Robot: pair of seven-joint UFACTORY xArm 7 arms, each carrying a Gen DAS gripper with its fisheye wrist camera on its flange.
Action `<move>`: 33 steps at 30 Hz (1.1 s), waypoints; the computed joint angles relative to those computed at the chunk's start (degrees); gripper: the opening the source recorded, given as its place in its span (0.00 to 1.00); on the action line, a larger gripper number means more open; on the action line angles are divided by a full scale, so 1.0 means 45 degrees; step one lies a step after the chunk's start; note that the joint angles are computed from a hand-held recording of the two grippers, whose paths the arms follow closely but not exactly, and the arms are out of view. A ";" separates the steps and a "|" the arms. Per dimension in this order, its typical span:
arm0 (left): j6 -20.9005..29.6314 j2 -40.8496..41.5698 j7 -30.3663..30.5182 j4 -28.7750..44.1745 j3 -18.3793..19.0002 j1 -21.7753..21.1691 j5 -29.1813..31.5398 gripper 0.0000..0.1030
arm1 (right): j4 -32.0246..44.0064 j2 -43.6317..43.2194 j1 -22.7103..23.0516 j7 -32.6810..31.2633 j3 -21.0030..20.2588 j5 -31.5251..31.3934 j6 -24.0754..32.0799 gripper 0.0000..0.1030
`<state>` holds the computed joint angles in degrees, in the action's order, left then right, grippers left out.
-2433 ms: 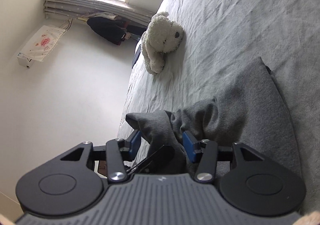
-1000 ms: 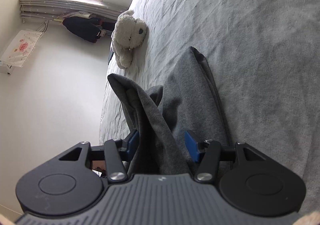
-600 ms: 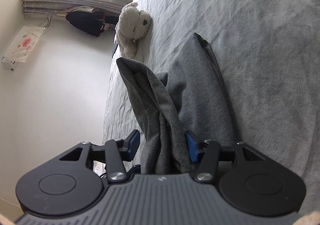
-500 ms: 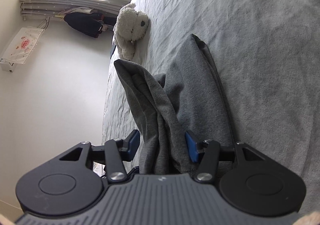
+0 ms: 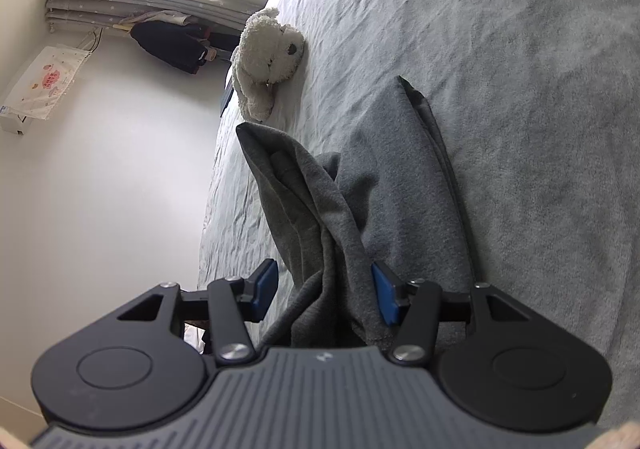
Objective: Fold clothes
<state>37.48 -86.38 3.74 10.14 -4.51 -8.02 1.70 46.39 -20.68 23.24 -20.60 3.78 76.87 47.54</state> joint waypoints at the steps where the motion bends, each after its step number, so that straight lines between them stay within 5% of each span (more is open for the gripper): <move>1: -0.0129 0.0058 -0.0104 0.0035 0.0011 0.0057 -0.0042 0.07 | 0.0072 0.0036 -0.0001 -0.0039 0.0052 -0.0046 -0.0107 0.54; 12: -0.1383 0.1173 -0.0420 0.0181 -0.0416 -0.0526 0.0008 0.07 | 0.0762 0.0352 0.0262 -0.1079 0.0455 -0.0331 -0.0327 0.54; 13: -0.1396 0.1279 -0.0381 0.0216 -0.0366 -0.0563 0.0030 0.07 | 0.0780 0.0387 0.0279 -0.0962 0.0530 -0.0583 -0.0477 0.52; 14: -0.1357 0.1409 -0.0295 0.0276 -0.0278 -0.0600 0.0056 0.07 | 0.0742 0.0425 0.0299 -0.0857 0.0599 -0.0849 -0.0649 0.39; 15: -0.1245 0.1506 -0.0077 0.0342 -0.0099 -0.0701 0.0090 0.07 | 0.0688 0.0464 0.0325 -0.0752 0.0664 -0.1126 -0.0833 0.24; 20: -0.0441 0.1451 0.1755 0.0836 0.1588 -0.1386 -0.0293 0.16 | 0.0436 0.0514 0.0415 -0.0562 0.0260 -0.0902 -0.0647 0.15; 23: -0.0372 0.1645 0.2164 0.1201 0.2505 -0.1245 -0.1152 0.43 | 0.0406 0.0501 0.0278 -0.0625 -0.0003 -0.0611 -0.0184 0.14; 29: -0.2491 0.4376 0.2747 0.2259 0.3456 -0.0902 -0.2345 0.56 | 0.0573 0.0952 -0.0217 -0.0142 -0.0255 -0.0466 0.0918 0.13; 33: -0.3546 0.7133 0.3945 0.3862 0.4958 -0.2107 -0.3373 0.62 | 0.0647 0.1191 -0.0585 -0.0091 -0.0288 -0.0400 0.1552 0.13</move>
